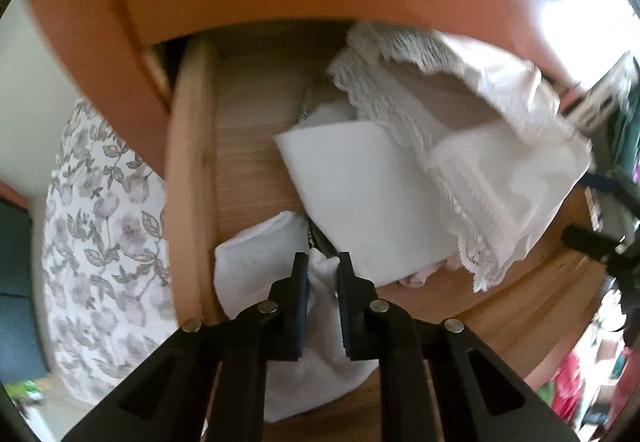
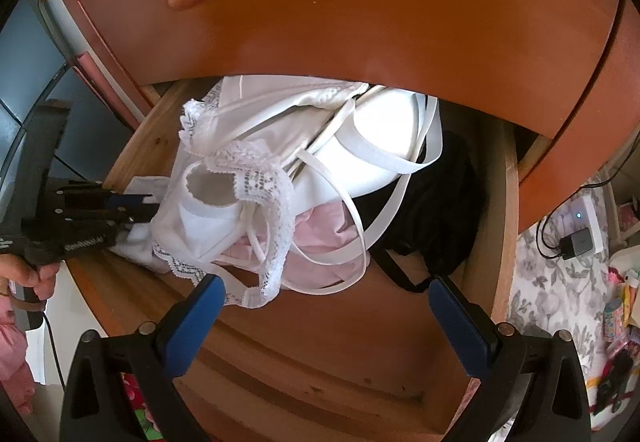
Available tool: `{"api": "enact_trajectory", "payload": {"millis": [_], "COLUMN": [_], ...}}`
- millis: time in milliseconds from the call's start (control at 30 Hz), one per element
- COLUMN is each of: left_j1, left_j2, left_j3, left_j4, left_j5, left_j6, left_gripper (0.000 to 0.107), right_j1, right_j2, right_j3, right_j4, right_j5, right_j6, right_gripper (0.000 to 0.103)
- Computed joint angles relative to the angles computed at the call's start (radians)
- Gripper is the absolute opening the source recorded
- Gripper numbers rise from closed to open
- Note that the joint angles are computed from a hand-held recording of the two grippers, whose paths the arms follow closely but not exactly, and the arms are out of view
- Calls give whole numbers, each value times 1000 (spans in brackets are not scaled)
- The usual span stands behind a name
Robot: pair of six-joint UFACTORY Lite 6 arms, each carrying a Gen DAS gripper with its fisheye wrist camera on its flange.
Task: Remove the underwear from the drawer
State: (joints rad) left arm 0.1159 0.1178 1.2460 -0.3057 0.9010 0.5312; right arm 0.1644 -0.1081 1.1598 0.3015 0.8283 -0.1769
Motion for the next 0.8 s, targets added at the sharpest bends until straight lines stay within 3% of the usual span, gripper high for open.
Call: {"api": "enact_trajectory", "payload": {"millis": [167,500,800], "left_j1": [115,200,326], "left_j2": [-68,-181,-270], "left_j3": [-42,-61,-7], "left_j4": [-153,-367,-505], "left_j5": [-6,16,139], "left_j6": [115,175,224], "left_gripper": [12,11,11], "right_j1": [-15,-7,43], "right_j2": [-11,-35,-77], "right_j3": [-21,-49,-19], "right_j4": [10,4,-26], "right_j5": [-4,-3,-3], "right_j6": [-4,10,65], "right_gripper": [103,103,103]}}
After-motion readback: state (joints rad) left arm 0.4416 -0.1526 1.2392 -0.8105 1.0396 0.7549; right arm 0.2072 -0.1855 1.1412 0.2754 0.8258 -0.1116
